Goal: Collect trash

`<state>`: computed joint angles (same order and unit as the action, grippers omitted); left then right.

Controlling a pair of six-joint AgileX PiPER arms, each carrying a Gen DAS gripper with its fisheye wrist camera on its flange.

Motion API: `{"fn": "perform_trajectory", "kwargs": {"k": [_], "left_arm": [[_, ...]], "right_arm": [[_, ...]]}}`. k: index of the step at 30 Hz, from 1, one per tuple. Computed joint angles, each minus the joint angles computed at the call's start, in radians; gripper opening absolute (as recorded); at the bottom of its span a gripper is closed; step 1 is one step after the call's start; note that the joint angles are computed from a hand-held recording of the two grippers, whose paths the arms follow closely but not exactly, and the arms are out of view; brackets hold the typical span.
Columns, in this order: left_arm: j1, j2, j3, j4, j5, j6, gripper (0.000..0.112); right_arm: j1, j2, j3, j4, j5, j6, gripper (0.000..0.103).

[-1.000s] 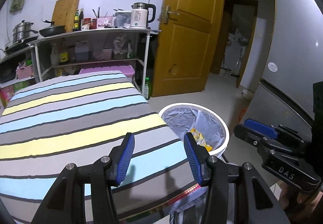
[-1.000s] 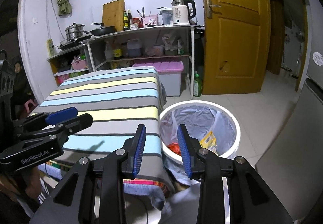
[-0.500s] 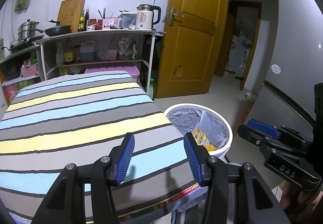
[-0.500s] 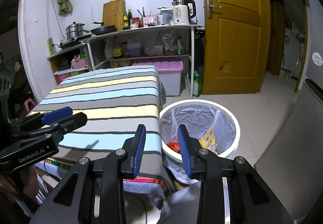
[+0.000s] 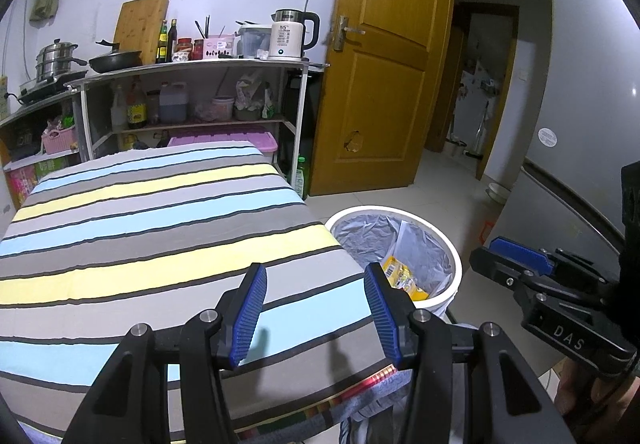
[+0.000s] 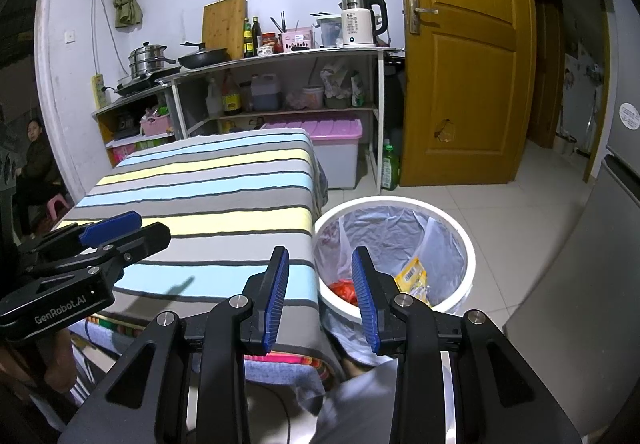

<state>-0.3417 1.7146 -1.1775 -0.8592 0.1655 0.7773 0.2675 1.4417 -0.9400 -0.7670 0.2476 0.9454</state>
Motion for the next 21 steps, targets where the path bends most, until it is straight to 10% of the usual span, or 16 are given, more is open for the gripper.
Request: {"fn": "perform_trajectory", "kwargs": {"k": [21], "left_arm": [[-0.022,0.007,-0.017,0.211,-0.024,-0.192,0.05]], "right_arm": [[-0.015,0.007,0.003,0.023,-0.013,-0.029,0.034]]}}
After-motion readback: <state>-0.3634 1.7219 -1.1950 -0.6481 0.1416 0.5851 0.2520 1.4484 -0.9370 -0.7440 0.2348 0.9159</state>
